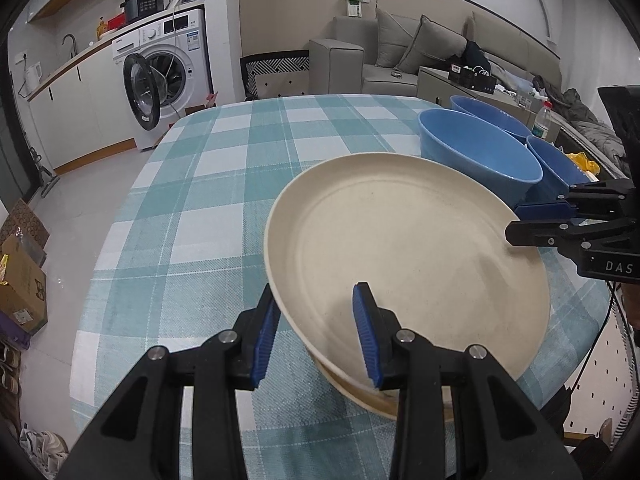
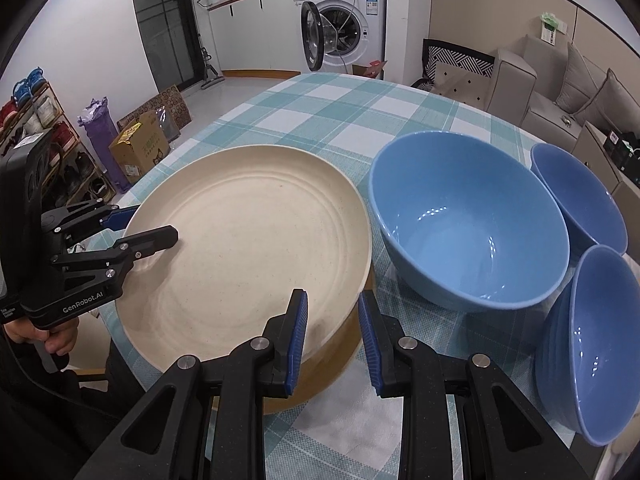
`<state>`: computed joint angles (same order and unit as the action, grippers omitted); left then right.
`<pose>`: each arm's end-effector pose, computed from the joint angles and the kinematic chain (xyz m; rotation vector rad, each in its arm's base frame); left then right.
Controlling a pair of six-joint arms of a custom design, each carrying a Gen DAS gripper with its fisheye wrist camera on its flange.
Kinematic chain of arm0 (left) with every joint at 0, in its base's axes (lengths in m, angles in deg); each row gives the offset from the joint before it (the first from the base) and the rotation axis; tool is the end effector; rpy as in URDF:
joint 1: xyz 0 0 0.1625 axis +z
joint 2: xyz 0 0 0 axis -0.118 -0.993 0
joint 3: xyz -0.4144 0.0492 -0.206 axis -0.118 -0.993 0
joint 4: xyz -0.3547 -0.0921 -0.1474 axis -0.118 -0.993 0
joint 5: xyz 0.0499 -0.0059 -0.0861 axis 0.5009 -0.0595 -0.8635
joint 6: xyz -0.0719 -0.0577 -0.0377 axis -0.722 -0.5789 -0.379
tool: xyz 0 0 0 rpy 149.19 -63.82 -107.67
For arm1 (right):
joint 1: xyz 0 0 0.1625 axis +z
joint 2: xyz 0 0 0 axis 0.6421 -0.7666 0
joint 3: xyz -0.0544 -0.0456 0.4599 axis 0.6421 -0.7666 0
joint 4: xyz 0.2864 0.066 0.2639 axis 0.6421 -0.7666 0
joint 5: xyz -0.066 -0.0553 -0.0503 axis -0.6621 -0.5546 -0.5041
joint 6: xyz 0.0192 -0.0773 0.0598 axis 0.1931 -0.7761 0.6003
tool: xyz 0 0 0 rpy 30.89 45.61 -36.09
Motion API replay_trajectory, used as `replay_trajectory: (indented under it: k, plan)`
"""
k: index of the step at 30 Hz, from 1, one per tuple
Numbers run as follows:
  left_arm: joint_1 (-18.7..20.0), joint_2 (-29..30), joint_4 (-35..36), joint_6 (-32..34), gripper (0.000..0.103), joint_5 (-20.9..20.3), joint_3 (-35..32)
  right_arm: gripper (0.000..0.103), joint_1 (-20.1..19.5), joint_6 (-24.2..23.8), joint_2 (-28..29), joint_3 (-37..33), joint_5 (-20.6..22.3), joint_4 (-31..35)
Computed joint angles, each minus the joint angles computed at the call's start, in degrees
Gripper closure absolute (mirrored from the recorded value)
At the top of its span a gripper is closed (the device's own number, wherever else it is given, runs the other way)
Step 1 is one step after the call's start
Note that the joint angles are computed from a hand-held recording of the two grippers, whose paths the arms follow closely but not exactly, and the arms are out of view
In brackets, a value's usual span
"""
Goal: Organize plates and bowls
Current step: 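Lift and carry the cream plate over the large cream plate with both grippers, then lower the plate onto the large cream plate and open both grippers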
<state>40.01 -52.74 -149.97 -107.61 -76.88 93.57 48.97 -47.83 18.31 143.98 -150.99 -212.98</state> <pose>-0.4369 -0.5506 -0.0302 0.2041 2.1928 -0.9518 0.0917 -0.6702 0.3506 1.2694 -2.3846 0.2131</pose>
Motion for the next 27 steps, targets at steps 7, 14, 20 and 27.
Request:
replay_trajectory:
  k: [7,14,20,27]
  plan:
    - [0.0,1.0,3.5,-0.7,0.067,-0.4,-1.5,0.076,-0.4,-0.4,-0.3,1.0,-1.0,-1.2]
    - [0.1,1.4,5.9,-1.4,0.067,-0.2,-2.1,0.076,-1.1,0.5,-0.4,1.3,-1.3,-0.5]
    - [0.0,1.4,6.9,-1.7,0.067,-0.3,-2.4,0.076,-1.0,0.4,-0.7,1.4,-1.0,-0.5]
    - [0.0,1.6,8.4,-1.8,0.067,-0.2,-2.8,0.076,-1.1,-0.1,-1.1,2.1,-1.3,-0.8]
